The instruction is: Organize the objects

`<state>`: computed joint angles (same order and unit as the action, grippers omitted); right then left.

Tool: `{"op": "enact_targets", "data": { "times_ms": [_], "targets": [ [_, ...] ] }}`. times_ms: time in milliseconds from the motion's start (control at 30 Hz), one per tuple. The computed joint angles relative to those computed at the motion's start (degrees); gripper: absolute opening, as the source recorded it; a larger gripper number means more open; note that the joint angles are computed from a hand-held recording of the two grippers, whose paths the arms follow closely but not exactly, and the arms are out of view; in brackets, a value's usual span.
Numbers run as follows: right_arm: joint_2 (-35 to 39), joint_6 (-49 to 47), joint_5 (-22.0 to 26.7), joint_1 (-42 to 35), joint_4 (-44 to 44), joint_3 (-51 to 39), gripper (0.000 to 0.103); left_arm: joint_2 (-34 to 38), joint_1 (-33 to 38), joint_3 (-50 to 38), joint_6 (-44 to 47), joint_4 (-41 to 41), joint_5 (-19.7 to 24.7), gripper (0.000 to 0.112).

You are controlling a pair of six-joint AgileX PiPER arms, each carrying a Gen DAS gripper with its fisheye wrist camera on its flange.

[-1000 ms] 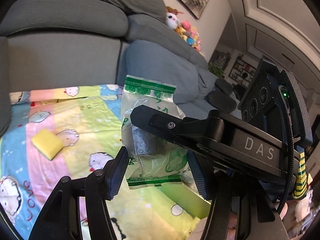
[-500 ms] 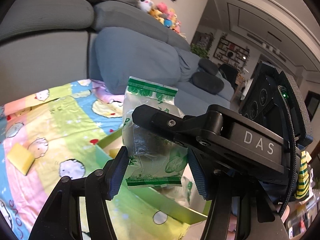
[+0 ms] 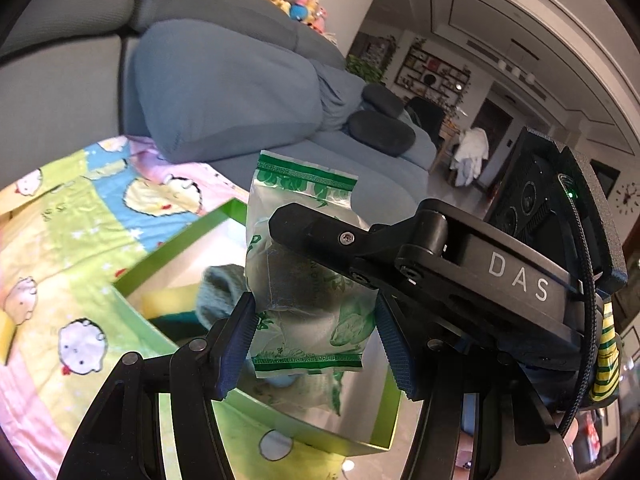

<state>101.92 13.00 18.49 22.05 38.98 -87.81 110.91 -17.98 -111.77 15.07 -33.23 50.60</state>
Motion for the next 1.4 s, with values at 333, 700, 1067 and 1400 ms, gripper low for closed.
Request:
{"op": "enact_targets", "data": {
  "times_ms": [333, 700, 1067, 1400],
  "targets": [
    [0.0, 8.2, 0.7, -1.8, -6.0, 1.1, 0.058, 4.9, -0.6, -6.1, -0.9, -1.3, 4.3, 0.061],
    [1.3, 8.3, 1.8, -3.0, -4.6, 0.8, 0.058, 6.9, -0.9, -8.1, -2.5, -0.9, 5.4, 0.061],
    [2.4, 13.5, 3.1, -3.4, -7.9, 0.2, 0.057, 9.7, -0.6, -10.3, -2.9, -2.2, 7.1, 0.061],
    [3.7, 18.4, 4.9, -3.6, -11.8, -0.9, 0.057, 11.3, -0.3, -11.6, -3.9, -2.6, 8.4, 0.061]
  ]
}}
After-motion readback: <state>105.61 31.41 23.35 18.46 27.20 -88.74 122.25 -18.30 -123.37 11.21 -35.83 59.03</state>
